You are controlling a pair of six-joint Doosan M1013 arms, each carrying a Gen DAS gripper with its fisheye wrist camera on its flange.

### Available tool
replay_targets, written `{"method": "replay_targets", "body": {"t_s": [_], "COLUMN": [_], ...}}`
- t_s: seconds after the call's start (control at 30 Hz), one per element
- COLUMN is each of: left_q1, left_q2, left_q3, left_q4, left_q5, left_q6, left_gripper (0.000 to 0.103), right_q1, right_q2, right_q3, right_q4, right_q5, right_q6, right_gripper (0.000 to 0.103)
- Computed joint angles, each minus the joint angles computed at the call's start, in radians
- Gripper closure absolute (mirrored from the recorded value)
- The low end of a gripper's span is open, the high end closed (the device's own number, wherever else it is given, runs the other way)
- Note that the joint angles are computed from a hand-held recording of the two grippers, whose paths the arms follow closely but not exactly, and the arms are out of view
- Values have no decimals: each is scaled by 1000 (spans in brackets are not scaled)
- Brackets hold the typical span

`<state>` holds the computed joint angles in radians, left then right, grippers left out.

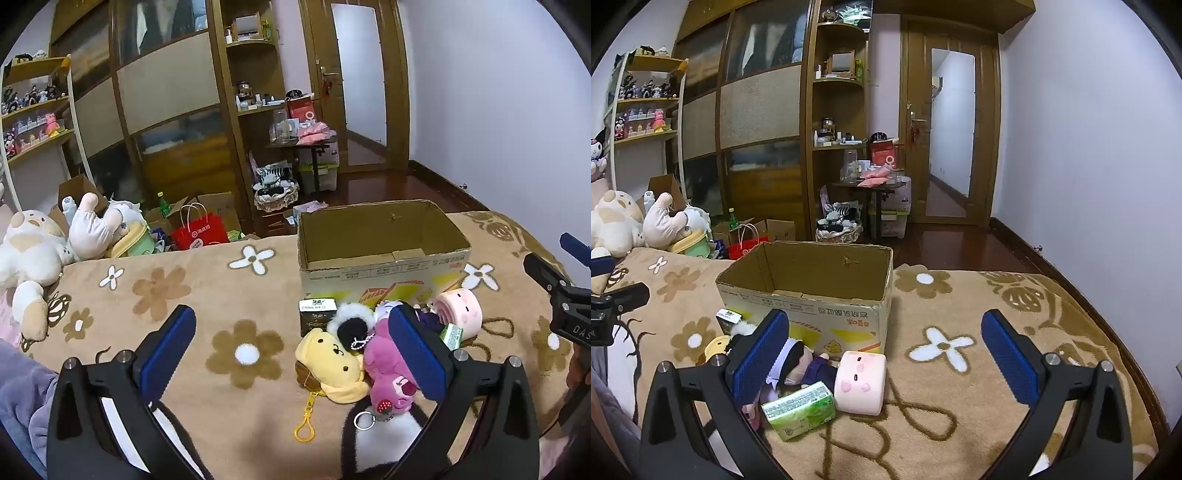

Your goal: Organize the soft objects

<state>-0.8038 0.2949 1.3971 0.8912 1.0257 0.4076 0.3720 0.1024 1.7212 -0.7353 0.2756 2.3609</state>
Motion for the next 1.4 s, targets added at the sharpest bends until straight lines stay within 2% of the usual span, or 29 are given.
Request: {"method": "replay_targets", "body": {"t_s": [0.07, 1.4], "left_q1": [-8, -5], "left_q2": [3, -10], "left_q3": [3, 8], "left_q4": [41, 24], "left_q5": [14, 14], "left_q6": [-13, -19], "left_gripper": [0, 0], "right_q1": [1, 0], "right_q2": [0, 1], "right_q3": [1, 2], "right_q4": [-11, -8], "right_q5": [0, -2], "right_q6": [10, 9], "right_gripper": [0, 0]}}
